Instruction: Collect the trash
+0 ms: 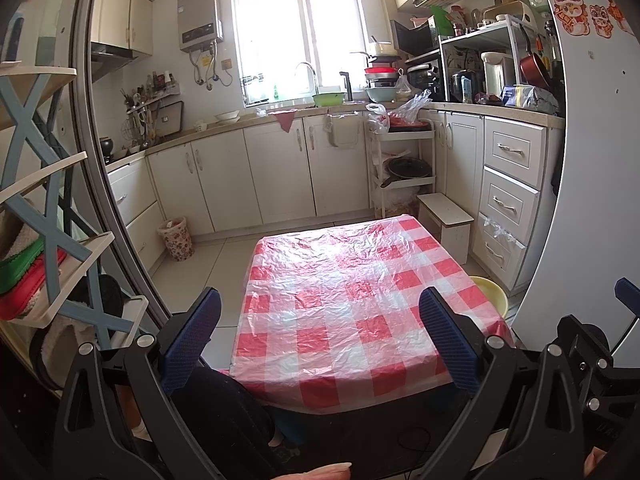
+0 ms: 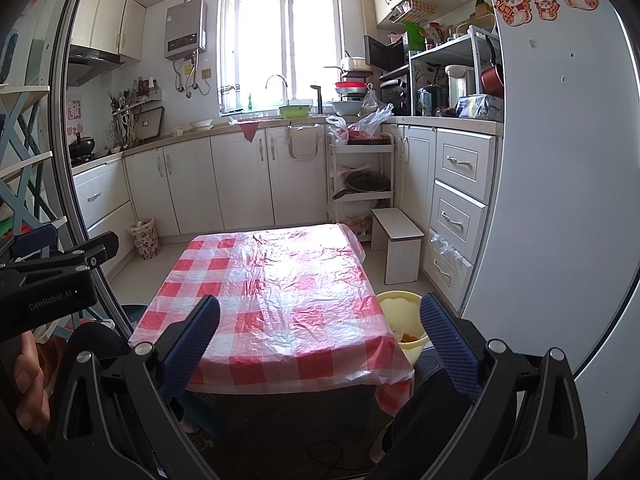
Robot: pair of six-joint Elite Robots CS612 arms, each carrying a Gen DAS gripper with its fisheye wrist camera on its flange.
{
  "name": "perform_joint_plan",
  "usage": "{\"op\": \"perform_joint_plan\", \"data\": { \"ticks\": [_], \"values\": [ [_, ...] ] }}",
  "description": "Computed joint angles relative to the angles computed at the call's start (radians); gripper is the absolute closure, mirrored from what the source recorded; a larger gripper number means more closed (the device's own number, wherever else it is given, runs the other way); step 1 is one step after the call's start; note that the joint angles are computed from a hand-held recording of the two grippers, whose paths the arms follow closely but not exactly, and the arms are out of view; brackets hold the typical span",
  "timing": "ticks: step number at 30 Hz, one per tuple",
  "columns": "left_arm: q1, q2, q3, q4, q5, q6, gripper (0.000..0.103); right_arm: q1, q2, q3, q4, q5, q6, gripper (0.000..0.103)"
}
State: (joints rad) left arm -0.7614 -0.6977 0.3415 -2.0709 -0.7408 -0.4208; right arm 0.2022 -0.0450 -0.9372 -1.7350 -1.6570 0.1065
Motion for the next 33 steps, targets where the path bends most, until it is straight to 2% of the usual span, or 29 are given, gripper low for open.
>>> {"op": "perform_joint_plan", "data": {
  "ticks": [33],
  "values": [
    [-0.002, 0.0, -0.002, 0.004, 0.009, -0.006, 0.008, -0.001, 0.011, -0.017, 0.01, 0.009, -0.011, 0.007]
  ]
}}
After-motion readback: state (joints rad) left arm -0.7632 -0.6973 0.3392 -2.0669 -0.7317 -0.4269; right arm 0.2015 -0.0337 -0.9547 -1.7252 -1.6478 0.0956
